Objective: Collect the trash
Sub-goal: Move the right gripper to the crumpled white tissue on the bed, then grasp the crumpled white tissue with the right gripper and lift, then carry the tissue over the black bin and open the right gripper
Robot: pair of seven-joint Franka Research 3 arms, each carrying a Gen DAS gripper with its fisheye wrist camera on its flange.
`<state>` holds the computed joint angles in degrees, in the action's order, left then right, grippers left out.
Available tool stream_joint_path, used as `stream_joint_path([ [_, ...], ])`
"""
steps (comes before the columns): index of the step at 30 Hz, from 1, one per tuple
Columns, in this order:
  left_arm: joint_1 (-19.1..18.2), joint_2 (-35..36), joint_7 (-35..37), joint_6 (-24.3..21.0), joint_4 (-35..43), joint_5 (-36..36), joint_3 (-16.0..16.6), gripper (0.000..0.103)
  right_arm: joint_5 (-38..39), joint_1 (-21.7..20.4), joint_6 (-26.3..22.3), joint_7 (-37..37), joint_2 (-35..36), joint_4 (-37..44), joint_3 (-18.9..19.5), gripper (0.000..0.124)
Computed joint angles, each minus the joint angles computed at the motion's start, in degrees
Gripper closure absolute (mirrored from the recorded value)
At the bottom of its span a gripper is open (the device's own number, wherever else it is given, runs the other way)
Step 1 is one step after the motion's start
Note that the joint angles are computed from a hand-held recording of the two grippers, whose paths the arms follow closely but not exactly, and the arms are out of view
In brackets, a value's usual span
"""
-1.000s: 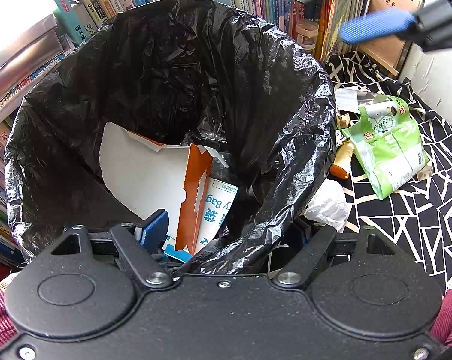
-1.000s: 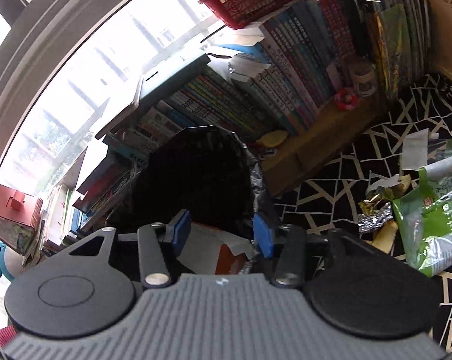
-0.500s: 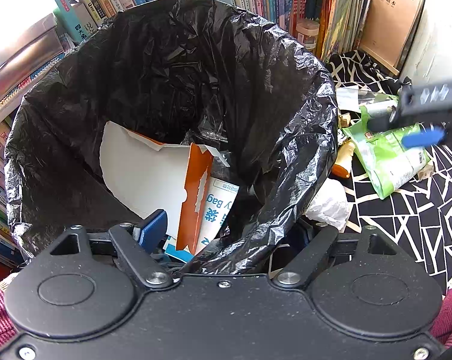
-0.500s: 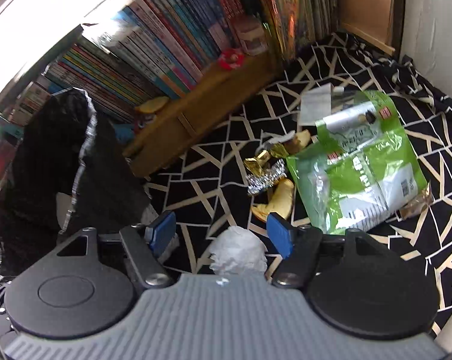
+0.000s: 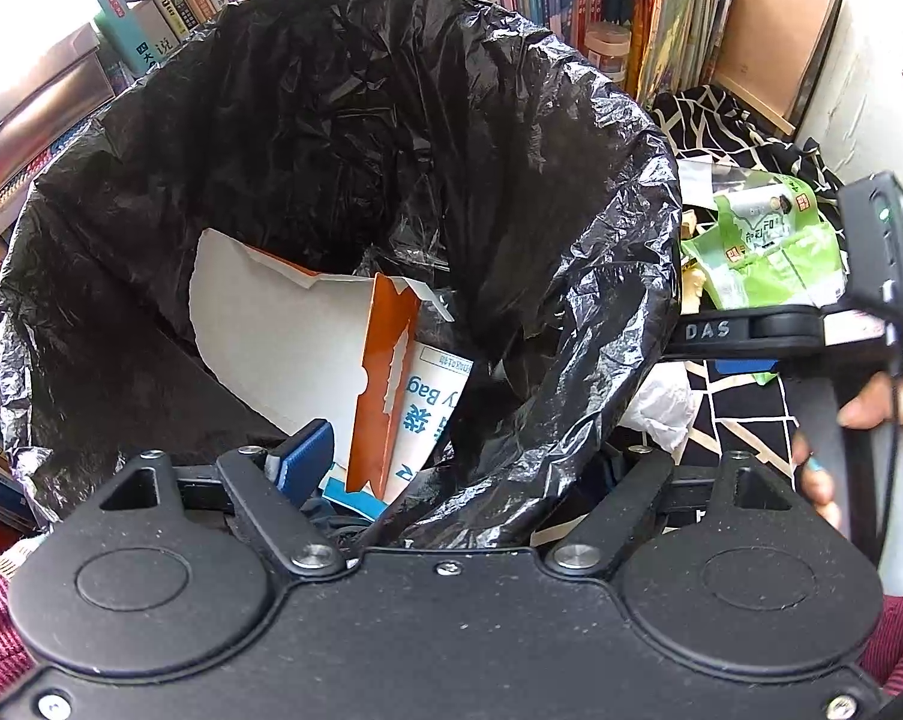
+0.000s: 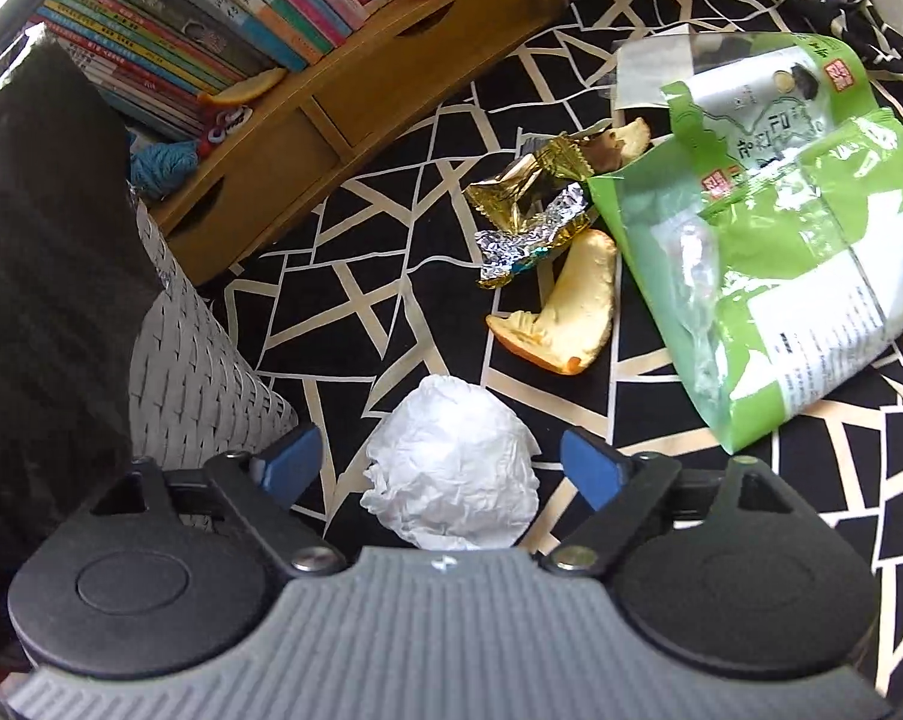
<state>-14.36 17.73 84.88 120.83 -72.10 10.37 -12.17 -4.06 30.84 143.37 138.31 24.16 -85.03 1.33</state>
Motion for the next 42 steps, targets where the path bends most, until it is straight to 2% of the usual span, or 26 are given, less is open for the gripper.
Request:
stream_joint_path([
  [11,-0.38,-0.14,-0.61,-0.15,-0.08,0.69,0.02,0.023,1.56,-0.09,-3.37,-2.59,2.88,1.62,0.74,0.027],
  [14,-0.34,-0.11,-0.61,-0.25,0.01,0.65,0.01,0.023,3.09,-0.32,-2.99,-4.00,2.74,1.23,1.30,0.044],
  [15,-0.34,-0.08,-0.58,-0.25,0.04,0.64,0.01,0.023,3.00,-0.12,-3.09,-4.25,2.72,1.34,1.24,0.053],
  [16,-0.28,-0.09,-0.51,-0.20,0.00,0.54,-0.02,0.023,2.71,0.16,-3.32,-4.17,2.71,1.58,1.01,0.068],
  [18,-0.13,-0.21,-0.34,-0.09,-0.19,0.24,-0.06,0.023,1.72,0.84,-2.80,-3.30,2.34,1.49,0.38,0.076],
  [21,0.05,-0.23,-0.09,0.04,-0.26,-0.12,-0.08,0.023,1.30,0.95,-0.37,-2.39,1.30,0.41,0.13,0.083],
  [28,0.10,-0.24,-0.03,-0.37,-0.01,-0.41,-0.09,0.023,-0.52,1.22,5.88,0.22,-1.02,-1.65,-0.83,0.087],
  [34,0.10,-0.27,0.11,-0.35,-0.08,-0.39,-0.08,0.023,-3.45,1.63,13.32,3.05,-3.87,-4.52,-2.12,0.087],
  [42,0.11,-0.27,0.16,-0.35,-0.05,-0.42,-0.07,0.023,-5.16,1.77,26.48,4.25,-7.05,-8.86,-3.36,0.087],
])
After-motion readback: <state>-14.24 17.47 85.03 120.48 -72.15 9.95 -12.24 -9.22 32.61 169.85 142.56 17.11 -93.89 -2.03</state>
